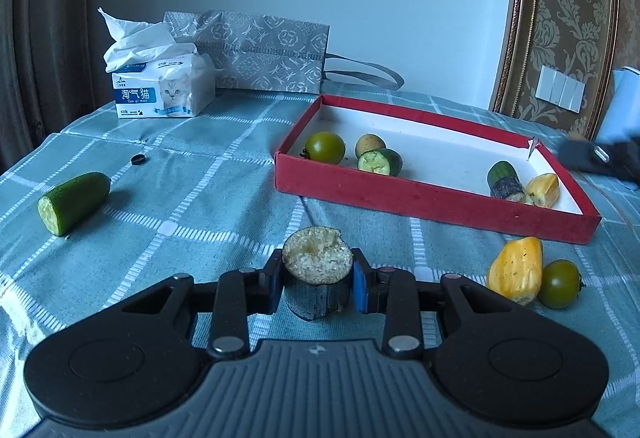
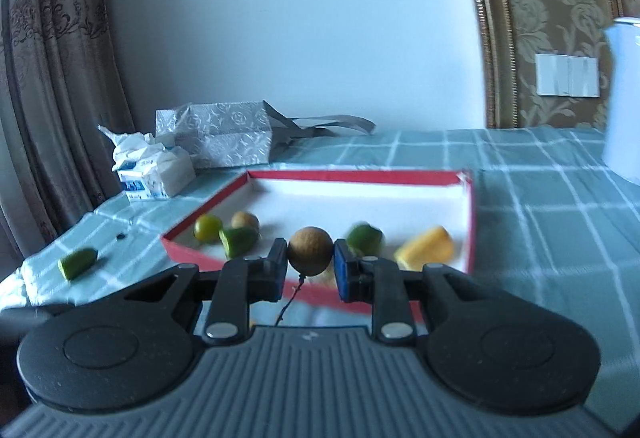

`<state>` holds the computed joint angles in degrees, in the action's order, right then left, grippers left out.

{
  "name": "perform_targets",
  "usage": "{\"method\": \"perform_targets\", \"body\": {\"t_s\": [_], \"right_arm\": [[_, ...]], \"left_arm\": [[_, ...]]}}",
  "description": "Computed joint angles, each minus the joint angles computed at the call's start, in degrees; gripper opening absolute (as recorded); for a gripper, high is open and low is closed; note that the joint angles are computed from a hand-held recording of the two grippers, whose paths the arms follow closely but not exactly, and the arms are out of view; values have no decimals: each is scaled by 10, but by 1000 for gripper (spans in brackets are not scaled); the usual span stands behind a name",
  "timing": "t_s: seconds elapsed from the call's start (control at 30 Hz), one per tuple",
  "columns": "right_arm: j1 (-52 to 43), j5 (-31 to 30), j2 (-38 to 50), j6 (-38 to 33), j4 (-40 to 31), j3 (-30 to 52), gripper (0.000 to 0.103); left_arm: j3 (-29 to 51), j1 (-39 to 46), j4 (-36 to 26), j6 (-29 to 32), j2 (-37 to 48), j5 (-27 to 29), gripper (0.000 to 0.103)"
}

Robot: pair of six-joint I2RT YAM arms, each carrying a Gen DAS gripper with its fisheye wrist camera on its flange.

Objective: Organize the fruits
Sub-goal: 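Carry the stemmed brown fruit into the tray and open the right gripper, then carry the stump piece into the tray and open the left gripper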

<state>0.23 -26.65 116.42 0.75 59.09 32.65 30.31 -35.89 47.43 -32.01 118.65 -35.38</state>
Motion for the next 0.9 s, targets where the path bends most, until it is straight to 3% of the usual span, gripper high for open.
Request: {"method": "perform_targets", "body": {"t_s": [0.23,0.4,0.57,0.63,0.7,0.9], "right_arm": [[55,64,37,7,-93,126,24],[62,78,71,10,-110,166,44],[35,55,63,32,-36,109,47],[15,37,55,34,5,68,54],[-11,20,53,31,56,25,67],[-95,-25,96,14,178,-64,68]], "left_arm": [[1,1,2,2,1,6,33],[3,2,1,2,1,8,33],[4,3,-2,0,1,8,33],[2,4,0,0,1,8,33],[1,5,0,-2,1,7,33],[2,4,-7,-10,0,-1,33]]}}
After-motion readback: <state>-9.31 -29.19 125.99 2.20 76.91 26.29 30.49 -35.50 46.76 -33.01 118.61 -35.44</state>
